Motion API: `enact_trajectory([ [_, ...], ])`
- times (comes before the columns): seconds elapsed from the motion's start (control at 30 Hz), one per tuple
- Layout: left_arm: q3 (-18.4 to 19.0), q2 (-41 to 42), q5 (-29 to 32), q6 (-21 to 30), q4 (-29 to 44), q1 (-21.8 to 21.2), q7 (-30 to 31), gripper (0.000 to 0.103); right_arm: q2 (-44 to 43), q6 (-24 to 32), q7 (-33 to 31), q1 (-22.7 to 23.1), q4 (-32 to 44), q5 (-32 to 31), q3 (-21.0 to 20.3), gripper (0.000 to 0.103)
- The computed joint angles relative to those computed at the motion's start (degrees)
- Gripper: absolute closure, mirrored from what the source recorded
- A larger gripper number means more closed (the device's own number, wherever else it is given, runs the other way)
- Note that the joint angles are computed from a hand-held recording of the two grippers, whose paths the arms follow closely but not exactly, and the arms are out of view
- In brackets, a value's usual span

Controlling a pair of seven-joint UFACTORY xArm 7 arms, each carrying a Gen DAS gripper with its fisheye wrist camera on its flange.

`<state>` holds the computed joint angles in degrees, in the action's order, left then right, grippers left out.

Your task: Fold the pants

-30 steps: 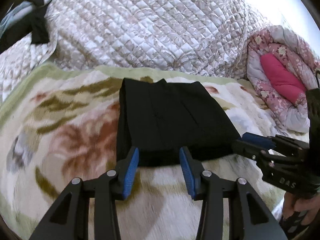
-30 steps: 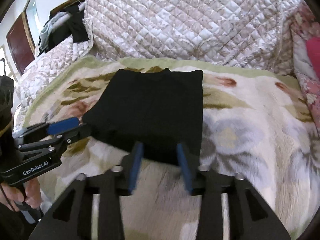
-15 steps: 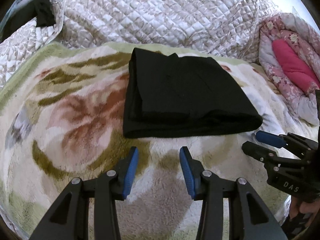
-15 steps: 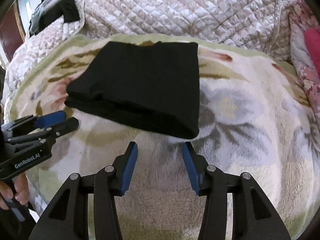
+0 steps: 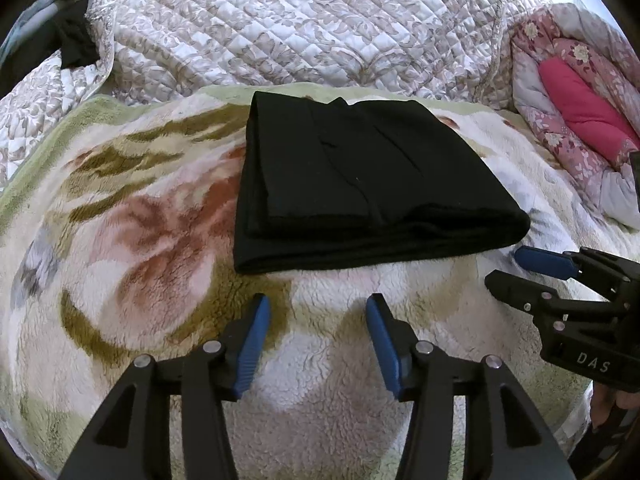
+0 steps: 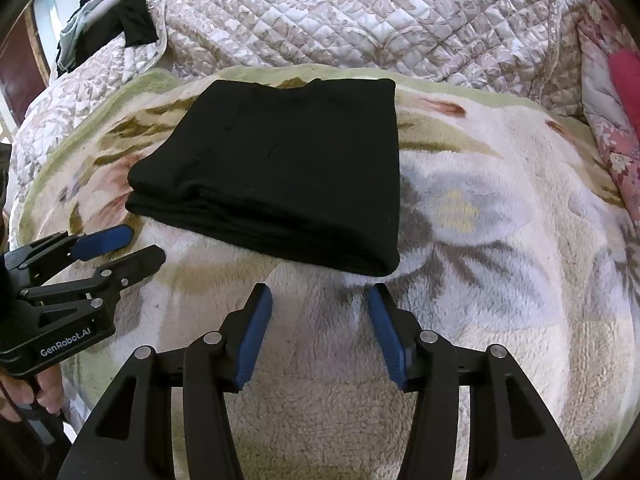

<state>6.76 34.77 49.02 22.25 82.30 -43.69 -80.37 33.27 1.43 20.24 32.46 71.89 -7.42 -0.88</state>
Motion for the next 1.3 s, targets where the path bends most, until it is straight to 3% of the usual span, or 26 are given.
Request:
enact_trajectory([
  [1.3, -0.2, 0.7, -0.3, 1.9, 0.9, -0.5, 1.2, 0.047, 0.1, -1.0, -0.2, 1.0, -0.4, 0.4, -0.9, 0.050],
])
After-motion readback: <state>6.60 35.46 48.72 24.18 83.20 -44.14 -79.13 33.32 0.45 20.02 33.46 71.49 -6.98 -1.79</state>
